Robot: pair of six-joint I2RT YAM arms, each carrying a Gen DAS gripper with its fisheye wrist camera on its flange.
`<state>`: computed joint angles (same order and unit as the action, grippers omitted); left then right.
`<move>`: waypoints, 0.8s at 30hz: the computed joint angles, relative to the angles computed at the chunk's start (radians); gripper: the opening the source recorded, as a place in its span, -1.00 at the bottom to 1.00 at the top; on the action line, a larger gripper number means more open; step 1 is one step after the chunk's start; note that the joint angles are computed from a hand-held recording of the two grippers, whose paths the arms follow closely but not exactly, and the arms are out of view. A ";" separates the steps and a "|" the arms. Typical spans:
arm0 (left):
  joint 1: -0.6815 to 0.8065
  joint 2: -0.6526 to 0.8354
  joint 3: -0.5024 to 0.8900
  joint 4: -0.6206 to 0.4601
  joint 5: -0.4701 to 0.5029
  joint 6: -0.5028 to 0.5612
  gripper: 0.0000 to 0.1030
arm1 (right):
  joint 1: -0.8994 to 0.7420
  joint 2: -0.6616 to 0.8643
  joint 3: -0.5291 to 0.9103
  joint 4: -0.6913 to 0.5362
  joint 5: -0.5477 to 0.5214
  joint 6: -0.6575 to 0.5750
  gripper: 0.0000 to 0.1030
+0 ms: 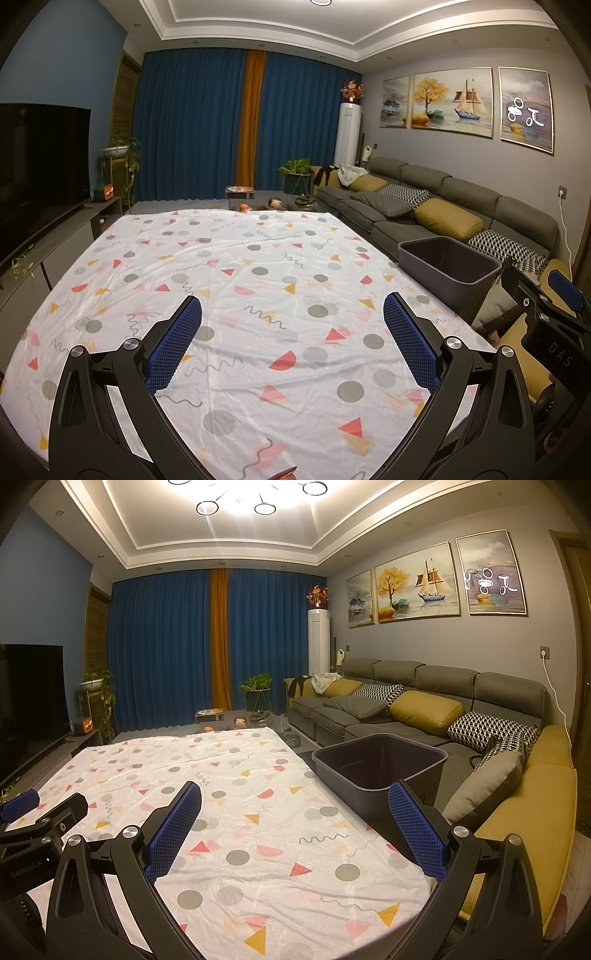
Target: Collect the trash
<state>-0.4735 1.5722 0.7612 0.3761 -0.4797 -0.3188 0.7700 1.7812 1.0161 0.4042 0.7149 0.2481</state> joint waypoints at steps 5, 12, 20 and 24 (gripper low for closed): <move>-0.006 0.009 0.003 0.002 -0.002 0.006 0.89 | 0.000 0.001 0.000 0.000 0.001 0.001 0.89; -0.015 0.020 0.006 0.018 0.002 0.032 0.79 | 0.000 -0.004 -0.001 -0.008 0.001 0.010 0.89; -0.022 0.025 0.018 0.003 0.001 0.029 0.77 | -0.006 -0.008 -0.004 -0.009 -0.007 0.017 0.89; -0.022 0.026 0.021 0.000 0.000 0.026 0.77 | -0.007 -0.008 -0.003 -0.015 -0.009 0.022 0.89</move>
<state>-0.4951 1.5983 0.7821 0.3756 -0.4801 -0.2932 0.7628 1.7731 1.0130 0.3890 0.7057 0.2705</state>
